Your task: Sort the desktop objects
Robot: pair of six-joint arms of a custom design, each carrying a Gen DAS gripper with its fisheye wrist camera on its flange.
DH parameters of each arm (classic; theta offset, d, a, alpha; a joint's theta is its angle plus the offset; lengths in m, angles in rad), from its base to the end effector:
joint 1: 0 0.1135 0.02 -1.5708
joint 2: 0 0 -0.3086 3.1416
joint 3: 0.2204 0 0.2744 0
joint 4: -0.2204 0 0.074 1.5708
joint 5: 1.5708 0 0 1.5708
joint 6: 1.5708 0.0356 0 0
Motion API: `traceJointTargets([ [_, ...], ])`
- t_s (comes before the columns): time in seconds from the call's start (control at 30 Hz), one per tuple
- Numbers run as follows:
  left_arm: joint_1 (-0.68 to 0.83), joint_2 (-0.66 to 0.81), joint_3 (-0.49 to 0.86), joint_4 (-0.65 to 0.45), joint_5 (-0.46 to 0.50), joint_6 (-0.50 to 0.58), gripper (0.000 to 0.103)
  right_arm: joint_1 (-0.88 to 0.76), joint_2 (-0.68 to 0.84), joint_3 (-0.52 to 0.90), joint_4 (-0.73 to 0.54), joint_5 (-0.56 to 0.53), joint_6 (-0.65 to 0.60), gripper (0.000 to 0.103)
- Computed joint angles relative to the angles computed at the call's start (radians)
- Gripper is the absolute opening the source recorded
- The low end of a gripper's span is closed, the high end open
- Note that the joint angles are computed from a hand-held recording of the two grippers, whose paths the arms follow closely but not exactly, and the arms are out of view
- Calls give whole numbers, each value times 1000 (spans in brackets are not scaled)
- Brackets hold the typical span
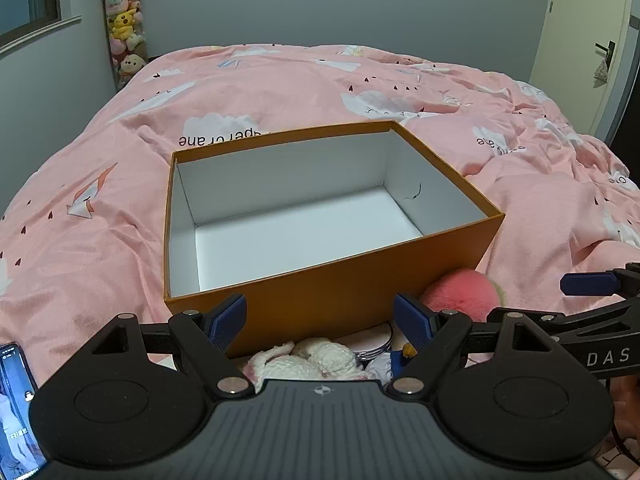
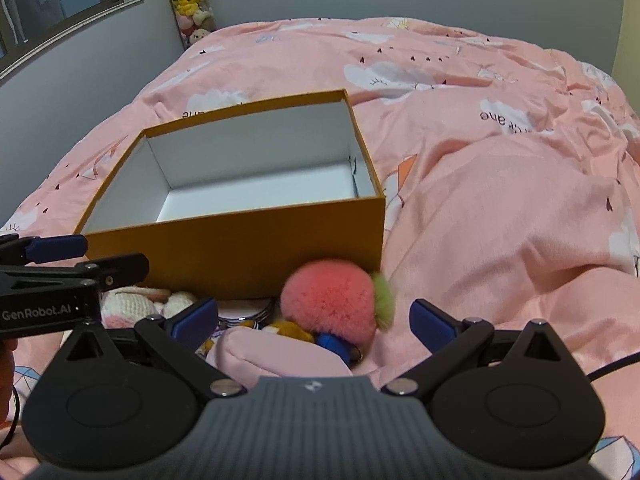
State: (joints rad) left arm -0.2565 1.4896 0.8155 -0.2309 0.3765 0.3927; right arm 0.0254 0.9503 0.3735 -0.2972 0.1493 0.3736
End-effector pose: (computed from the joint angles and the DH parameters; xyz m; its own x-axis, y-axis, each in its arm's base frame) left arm 0.2944 -0.0907 0.2166 -0.5284 0.5065 -0.6813 0.7120 0.7015 -0.0308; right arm 0.1679 -0.0010 0.1851 -0.6881 0.3436 -0.6391 0.3453 0.9297 0.1280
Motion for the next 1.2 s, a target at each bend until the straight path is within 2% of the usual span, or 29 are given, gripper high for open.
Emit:
traceJointTargets([
  [0.43,14,10,19,-26,19,11,95,3,14,5,-19,-4,4,102],
  [0.7,53,46,92,-135,64,25,93,-92,-24,0,-73,-76,-11,102],
  [0.77,64,58,115,-174,77,35,86,-116,-36,-4,-87,-109,-22,102],
  [0.87,75,70,140,-227,92,60,81,-152,-65,-15,-107,-183,-45,100],
  [1.07,85,66,156,-315,106,140,69,-167,-95,-16,-179,-322,-49,83],
  [1.2,96,52,147,-333,87,172,62,-101,-108,-17,-190,-332,-37,82],
])
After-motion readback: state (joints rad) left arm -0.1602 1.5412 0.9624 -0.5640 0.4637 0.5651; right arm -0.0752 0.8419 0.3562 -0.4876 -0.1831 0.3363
